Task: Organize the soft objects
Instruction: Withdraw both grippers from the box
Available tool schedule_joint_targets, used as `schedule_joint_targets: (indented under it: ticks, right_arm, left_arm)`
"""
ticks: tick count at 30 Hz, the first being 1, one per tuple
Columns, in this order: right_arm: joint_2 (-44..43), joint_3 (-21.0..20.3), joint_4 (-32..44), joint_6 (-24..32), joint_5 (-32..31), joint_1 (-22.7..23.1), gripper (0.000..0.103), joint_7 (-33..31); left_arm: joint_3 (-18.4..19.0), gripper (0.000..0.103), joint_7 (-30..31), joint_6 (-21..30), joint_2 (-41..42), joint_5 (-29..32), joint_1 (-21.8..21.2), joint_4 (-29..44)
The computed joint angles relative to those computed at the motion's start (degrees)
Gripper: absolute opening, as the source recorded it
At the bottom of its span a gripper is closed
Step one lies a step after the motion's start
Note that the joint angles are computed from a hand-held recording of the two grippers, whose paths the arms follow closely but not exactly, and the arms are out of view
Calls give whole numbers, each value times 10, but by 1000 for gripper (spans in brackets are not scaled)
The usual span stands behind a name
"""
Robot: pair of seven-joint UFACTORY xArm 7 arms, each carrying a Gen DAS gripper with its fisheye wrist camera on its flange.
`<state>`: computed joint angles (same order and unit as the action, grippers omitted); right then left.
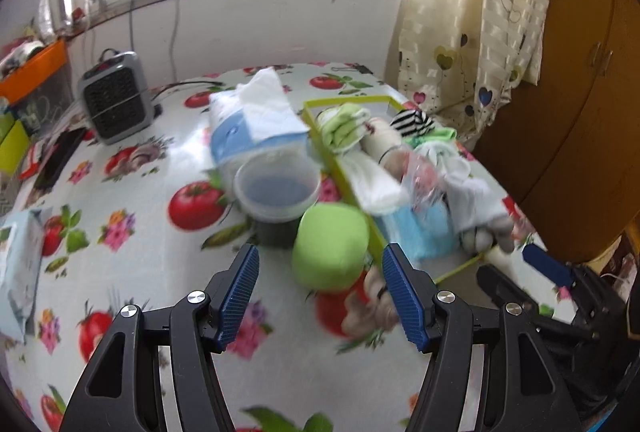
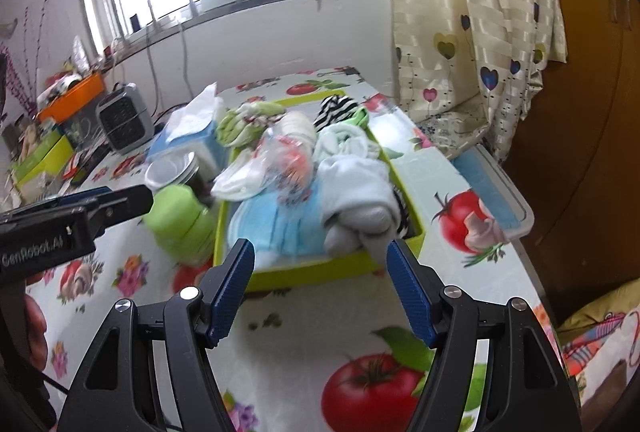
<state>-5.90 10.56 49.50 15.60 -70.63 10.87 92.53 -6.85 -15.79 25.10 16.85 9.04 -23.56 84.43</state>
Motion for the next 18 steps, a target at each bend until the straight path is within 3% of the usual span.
schedule_joint_targets:
  ticks: [2, 5, 8, 14, 18]
  right_arm:
    - [-4, 2, -8, 6, 12, 4, 69, -13]
    - [-9, 5, -20, 0, 20, 6, 69, -23]
    - [-11, 11, -30, 2, 30, 8, 69, -36]
    - [-4, 16, -38, 5, 50, 17, 69, -58]
    - [6, 15, -37, 10, 71, 24, 69, -82]
  left_arm:
    - [-2, 63, 4, -4, -16, -9, 7, -27]
    - [14, 63, -34, -25, -43, 31, -1, -74]
    - [5, 63, -26, -30, -62, 21, 13, -110]
    - [13, 63, -82, -46, -86, 85, 12, -165]
    - [6, 63, -90, -50, -95, 84, 21, -191]
